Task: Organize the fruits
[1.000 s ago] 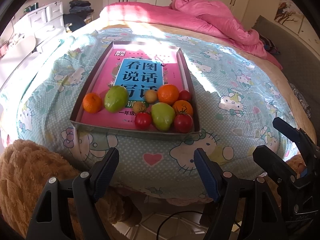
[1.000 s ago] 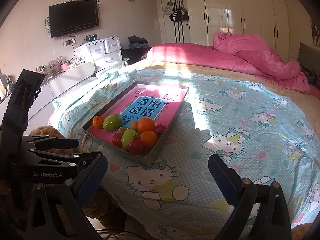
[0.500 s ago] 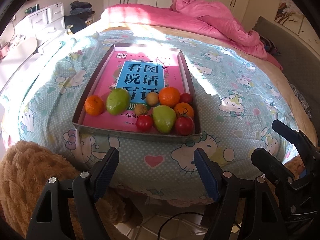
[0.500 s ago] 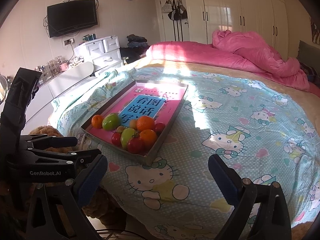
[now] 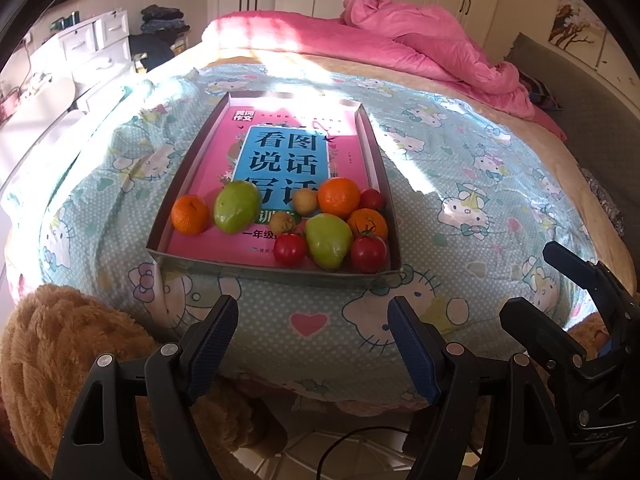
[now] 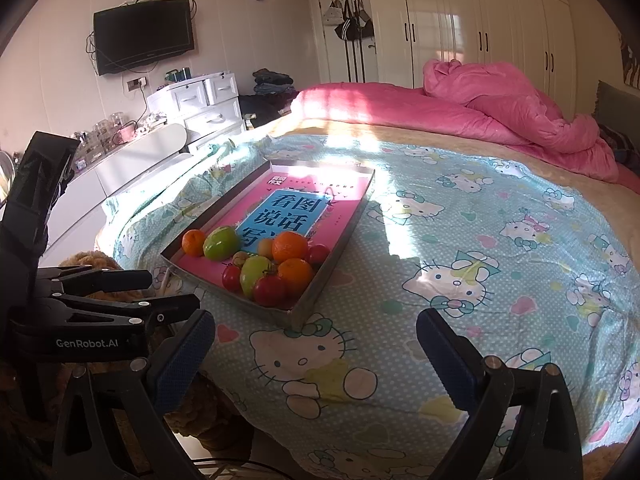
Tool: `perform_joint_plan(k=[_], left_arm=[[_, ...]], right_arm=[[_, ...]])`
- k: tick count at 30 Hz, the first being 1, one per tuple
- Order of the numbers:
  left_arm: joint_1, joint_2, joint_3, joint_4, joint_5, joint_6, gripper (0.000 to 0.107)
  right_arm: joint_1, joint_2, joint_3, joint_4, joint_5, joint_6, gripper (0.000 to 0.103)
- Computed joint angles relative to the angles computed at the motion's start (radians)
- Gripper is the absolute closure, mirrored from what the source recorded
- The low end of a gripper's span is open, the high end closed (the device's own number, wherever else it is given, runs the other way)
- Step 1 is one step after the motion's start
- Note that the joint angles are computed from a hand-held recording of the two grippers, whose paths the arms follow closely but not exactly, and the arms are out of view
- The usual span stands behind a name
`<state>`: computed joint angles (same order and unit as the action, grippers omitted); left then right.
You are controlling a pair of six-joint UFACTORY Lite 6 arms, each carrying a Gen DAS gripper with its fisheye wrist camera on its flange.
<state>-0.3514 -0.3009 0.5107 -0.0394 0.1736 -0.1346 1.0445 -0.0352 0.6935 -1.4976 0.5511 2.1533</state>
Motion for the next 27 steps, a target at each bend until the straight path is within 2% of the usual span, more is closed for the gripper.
perform_joint_plan(k=[15,27], left_arm=[[0.017,-0.005,-0.002,-0.055,0.000,0.059,0.029],[0.011,-0.011,-0.007,-0.006,-0.004,0.000,0.029]], right_arm=[[0.002,0.001,0.002,0.006,0.001,-0.003,0.001],[0.003,0.000,0.002,0.008,0.003,-0.006,0.001]])
